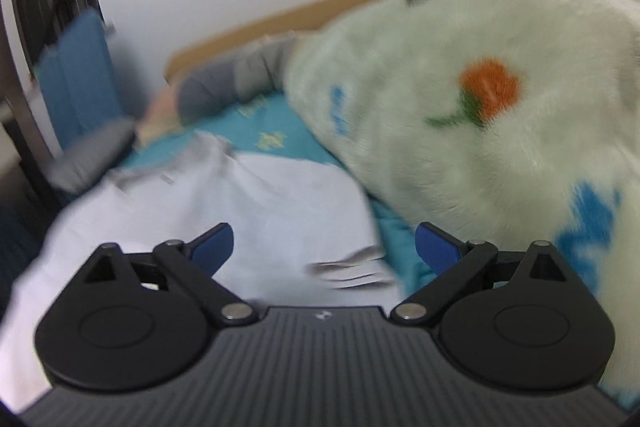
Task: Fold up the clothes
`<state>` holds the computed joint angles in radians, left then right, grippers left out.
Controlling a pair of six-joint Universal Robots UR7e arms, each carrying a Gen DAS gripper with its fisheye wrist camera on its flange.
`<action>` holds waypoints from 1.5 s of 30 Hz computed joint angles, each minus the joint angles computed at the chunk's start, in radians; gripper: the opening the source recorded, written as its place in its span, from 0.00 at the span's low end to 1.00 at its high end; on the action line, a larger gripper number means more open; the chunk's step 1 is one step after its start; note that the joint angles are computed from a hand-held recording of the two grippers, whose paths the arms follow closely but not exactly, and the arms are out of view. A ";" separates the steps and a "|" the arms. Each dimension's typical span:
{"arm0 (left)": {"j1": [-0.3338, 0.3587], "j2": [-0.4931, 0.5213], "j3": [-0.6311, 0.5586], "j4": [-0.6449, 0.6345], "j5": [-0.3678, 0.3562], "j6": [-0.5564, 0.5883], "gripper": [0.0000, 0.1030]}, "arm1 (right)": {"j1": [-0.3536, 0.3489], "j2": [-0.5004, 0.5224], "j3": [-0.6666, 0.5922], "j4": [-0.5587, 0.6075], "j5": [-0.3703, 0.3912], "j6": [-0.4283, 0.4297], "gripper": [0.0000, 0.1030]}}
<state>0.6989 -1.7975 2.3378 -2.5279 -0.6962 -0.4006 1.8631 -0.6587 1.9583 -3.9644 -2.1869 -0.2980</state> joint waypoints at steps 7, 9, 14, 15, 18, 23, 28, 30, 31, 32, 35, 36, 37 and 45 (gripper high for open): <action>0.075 0.090 -0.031 -0.170 -0.079 0.094 0.92 | -0.077 0.041 -0.086 0.161 0.096 -0.120 0.38; 0.088 0.108 -0.042 -0.186 -0.087 0.095 0.91 | -0.070 0.055 -0.102 0.163 0.087 -0.151 0.11; 0.104 0.123 -0.051 -0.188 -0.063 0.086 0.90 | -0.019 0.087 -0.163 -0.064 0.027 -0.290 0.08; 0.105 0.125 -0.052 -0.187 -0.058 0.082 0.89 | -0.012 0.088 -0.179 -0.119 0.013 -0.317 0.08; 0.105 0.127 -0.056 -0.188 -0.044 0.074 0.89 | -0.010 0.060 -0.174 -0.205 0.006 -0.273 0.09; 0.081 0.112 -0.050 -0.171 -0.009 0.071 0.89 | -0.031 -0.087 -0.015 -0.069 0.091 0.107 0.47; 0.062 0.081 -0.043 -0.109 0.004 0.024 0.89 | -0.006 -0.118 0.119 -0.109 0.089 0.427 0.87; 0.061 0.067 -0.042 -0.088 -0.002 0.006 0.89 | -0.006 -0.115 0.151 -0.071 0.104 0.568 0.87; 0.060 0.062 -0.041 -0.081 -0.004 0.001 0.89 | -0.016 -0.109 0.163 -0.053 0.138 0.631 0.87; 0.059 0.057 -0.038 -0.077 -0.003 -0.003 0.89 | -0.027 -0.101 0.174 -0.038 0.175 0.691 0.87; 0.061 0.051 -0.036 -0.068 -0.007 -0.012 0.89 | -0.068 -0.080 0.191 0.021 0.299 0.822 0.87; 0.064 0.052 -0.038 -0.065 -0.012 -0.013 0.89 | -0.076 -0.075 0.184 0.050 0.320 0.833 0.87; 0.066 0.052 -0.039 -0.061 -0.017 -0.015 0.89 | -0.084 -0.069 0.177 0.074 0.340 0.842 0.87; 0.084 0.080 -0.053 -0.094 -0.033 -0.007 0.89 | -0.125 0.076 0.062 -0.144 0.351 0.755 0.85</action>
